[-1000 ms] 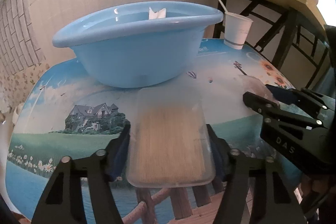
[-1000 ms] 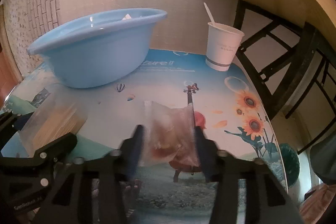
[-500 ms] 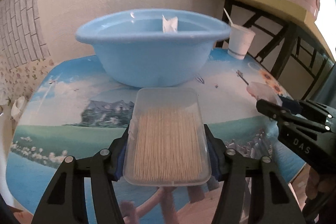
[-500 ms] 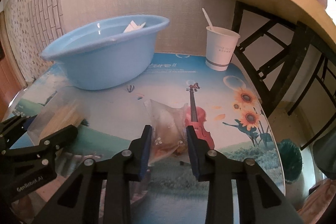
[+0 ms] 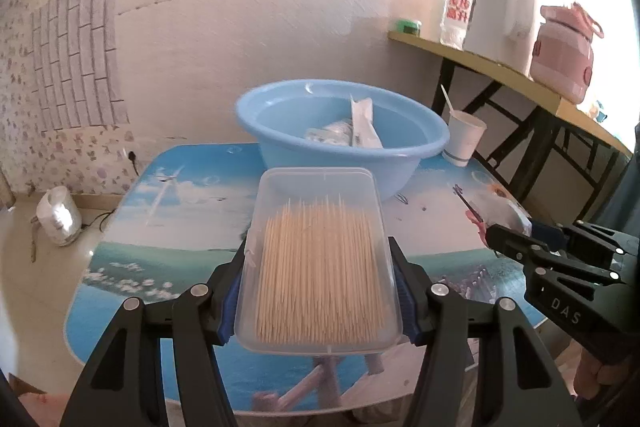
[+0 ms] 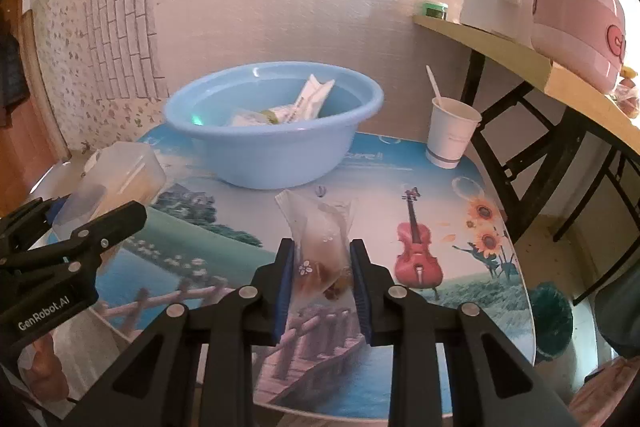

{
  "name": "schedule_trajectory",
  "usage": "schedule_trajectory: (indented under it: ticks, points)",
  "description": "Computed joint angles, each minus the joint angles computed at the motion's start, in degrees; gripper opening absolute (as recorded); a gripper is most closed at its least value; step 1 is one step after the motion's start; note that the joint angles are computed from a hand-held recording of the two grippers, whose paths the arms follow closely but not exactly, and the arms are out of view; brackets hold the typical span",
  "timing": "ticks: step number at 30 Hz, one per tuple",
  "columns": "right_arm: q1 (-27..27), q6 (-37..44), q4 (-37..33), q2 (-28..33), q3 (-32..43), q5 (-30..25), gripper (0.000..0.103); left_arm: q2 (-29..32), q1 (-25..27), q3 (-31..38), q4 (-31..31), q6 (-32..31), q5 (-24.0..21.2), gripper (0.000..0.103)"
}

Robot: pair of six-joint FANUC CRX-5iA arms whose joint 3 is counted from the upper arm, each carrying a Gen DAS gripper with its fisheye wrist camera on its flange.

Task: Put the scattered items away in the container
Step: 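Carry the toothpick box with the left gripper while the right gripper carries the snack bag to the basin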

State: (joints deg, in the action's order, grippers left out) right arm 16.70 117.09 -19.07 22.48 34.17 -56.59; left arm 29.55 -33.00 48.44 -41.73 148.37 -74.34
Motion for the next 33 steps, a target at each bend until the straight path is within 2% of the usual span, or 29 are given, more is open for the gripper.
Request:
schedule_trajectory:
  ticks: [9, 16, 33]
  points:
    - [1.2, 0.7, -0.4, -3.5, -2.9, 1.2, 0.028, -4.3, -1.8, -4.1, -4.2, 4.1, -1.5, 0.058]
    - [1.6, 1.2, -0.7, -4.7, -3.7, 1.2, 0.028, -4.7, -2.5, -3.9, -5.7, 4.0, -1.6, 0.058]
    - [1.7, -1.0, 0.7, -1.1, -0.6, -0.9, 0.028, -2.8, 0.5, -2.4, -1.9, 1.9, -1.2, 0.058]
